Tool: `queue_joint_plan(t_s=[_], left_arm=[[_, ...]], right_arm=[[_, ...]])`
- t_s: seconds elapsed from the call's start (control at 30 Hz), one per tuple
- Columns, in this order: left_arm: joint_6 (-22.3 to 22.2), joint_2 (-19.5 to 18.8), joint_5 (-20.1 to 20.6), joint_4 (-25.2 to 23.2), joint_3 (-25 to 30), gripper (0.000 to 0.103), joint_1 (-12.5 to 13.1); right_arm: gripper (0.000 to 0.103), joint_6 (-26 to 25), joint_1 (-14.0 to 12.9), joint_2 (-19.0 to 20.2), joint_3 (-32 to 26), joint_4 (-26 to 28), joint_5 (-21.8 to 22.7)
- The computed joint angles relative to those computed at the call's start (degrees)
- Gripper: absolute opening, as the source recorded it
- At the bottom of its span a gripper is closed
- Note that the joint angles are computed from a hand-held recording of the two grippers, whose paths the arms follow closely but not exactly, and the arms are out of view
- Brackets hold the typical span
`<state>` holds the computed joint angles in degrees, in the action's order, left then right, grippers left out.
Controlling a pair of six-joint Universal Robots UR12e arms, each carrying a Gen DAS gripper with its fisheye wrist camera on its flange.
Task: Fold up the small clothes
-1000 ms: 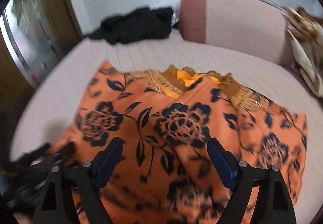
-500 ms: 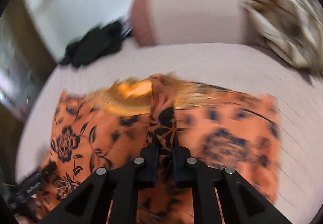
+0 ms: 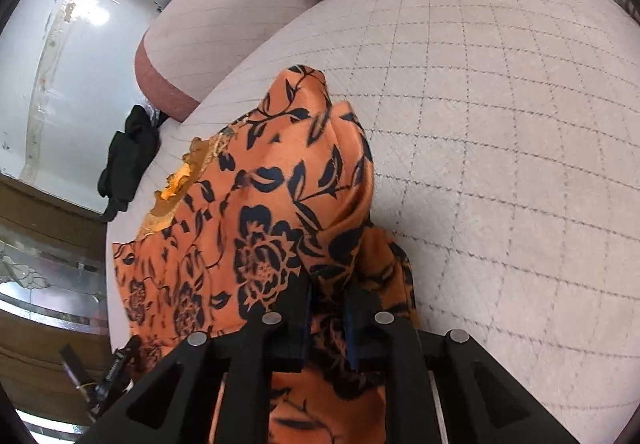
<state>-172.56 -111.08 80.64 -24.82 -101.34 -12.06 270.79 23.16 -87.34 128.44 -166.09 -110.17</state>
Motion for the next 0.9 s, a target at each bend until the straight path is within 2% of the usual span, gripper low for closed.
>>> queue_joint_plan(t_s=[0.1,0.23,0.27,0.3,0.37,0.47,0.53,0.6,0.67,0.73,0.8,0.83,0.9], left_arm=[[0.7,0.3,1.7,2.2,-0.4,0.085,-0.4],[0.5,0.1,3.4,4.0,-0.4,0.085,-0.5],[0.0,0.1,3.2,3.7,-0.2,0.085,-0.4],[-0.5,0.0,2.9,3.3,0.0,0.085,-0.2],[-1.2,0.1,2.8,3.8,-0.1,0.085,0.1],[-1.0,0.7,0.2,8.2,-1.5,0.085,0.6],[0.5,1.0,-2.3,10.0,-2.1,0.085,0.7],[2.8,0.9,-3.2,9.4,-2.0,0.085,0.3],[6.1,0.5,-2.6,6.6,-1.4,0.085,-0.6],[9.0,0.0,0.4,2.7,-0.5,0.085,-1.7],[10.2,-0.4,2.5,1.3,0.0,0.085,-2.2],[9.7,-0.4,2.1,1.6,0.0,0.087,-2.1],[8.7,-0.5,1.2,-0.9,0.8,0.087,-1.7]], right_arm=[[0.025,1.1,1.5,-1.3,-0.4,3.0,-4.1],[0.025,4.2,2.5,-3.1,-1.4,12.5,-8.7],[0.025,5.5,2.6,-3.1,-1.1,12.4,-10.4],[0.025,5.8,3.0,-2.9,-0.5,9.8,-12.1],[0.025,3.3,3.0,-2.7,0.3,4.8,-13.2],[0.025,-2.5,3.3,-0.6,-0.4,-1.8,-16.1],[0.025,-5.6,2.4,1.0,-1.2,-4.5,-15.0],[0.025,-6.8,0.9,2.4,-2.1,-4.4,-12.8],[0.025,-6.9,-0.5,3.2,-2.5,-2.9,-9.6],[0.025,-5.5,-2.7,4.0,-2.2,-0.5,-3.2],[0.024,-3.9,-3.1,4.7,-1.5,-3.2,-3.2],[0.024,-3.8,-3.1,4.4,-1.6,-2.9,-3.0],[0.025,-4.6,-2.5,4.1,-2.3,-2.0,-4.1]])
